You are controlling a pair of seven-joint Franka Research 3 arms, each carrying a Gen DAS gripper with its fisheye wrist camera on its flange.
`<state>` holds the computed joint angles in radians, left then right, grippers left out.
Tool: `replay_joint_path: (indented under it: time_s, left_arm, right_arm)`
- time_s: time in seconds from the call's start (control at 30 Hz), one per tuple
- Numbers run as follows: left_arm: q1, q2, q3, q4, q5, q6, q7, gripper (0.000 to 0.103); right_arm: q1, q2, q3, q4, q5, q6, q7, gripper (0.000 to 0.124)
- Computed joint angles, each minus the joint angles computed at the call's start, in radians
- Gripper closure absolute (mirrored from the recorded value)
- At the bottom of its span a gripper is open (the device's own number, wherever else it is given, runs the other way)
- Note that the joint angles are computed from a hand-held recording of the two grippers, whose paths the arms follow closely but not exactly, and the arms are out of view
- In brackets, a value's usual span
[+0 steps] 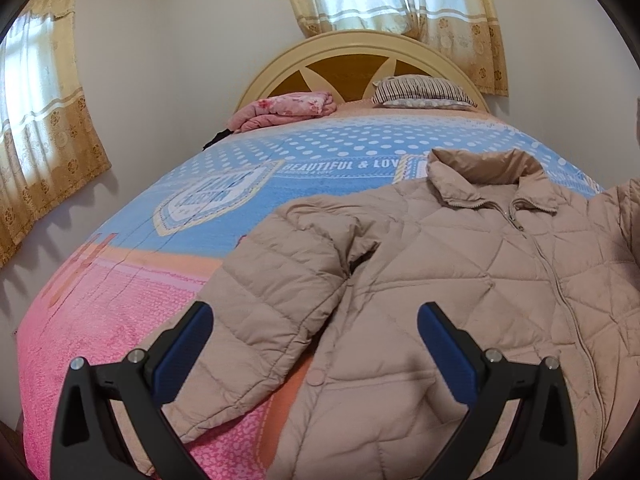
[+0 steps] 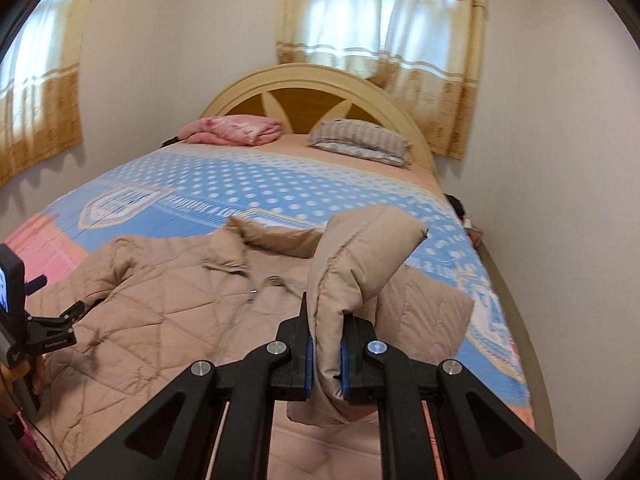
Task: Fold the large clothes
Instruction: 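Lift the sleeve with the right tool and fold it across the jacket body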
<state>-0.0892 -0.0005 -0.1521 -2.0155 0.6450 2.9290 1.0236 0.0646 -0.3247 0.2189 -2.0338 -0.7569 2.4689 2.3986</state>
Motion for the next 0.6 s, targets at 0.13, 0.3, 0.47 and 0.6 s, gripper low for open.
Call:
replay_joint_path:
  time_s: [0.13,0.3,0.47,0.6]
  left_arm:
    - [0.004,-0.003,0.003,-0.005,-0.003,0.002,0.003,0.0]
    - [0.01,-0.007,0.006,-0.014,-0.025,0.012,0.018,0.0]
    - [0.014,-0.006,0.007,-0.011,0.01,0.001,0.006,0.0]
    - [0.02,-0.005,0.009,-0.006,0.024,-0.003,-0.005,0.0]
  right_arm:
    - [0.03,0.072,0.009,0.033,-0.006,0.016,-0.016,0.116]
    - [0.093,0.183,-0.004,0.089,-0.04,0.019,-0.014,0.116]
    - [0.168,0.291,-0.042,0.128,-0.046,0.032,0.001,0.116]
    - [0.218,0.356,-0.089,0.14,-0.016,0.066,0.014,0.116]
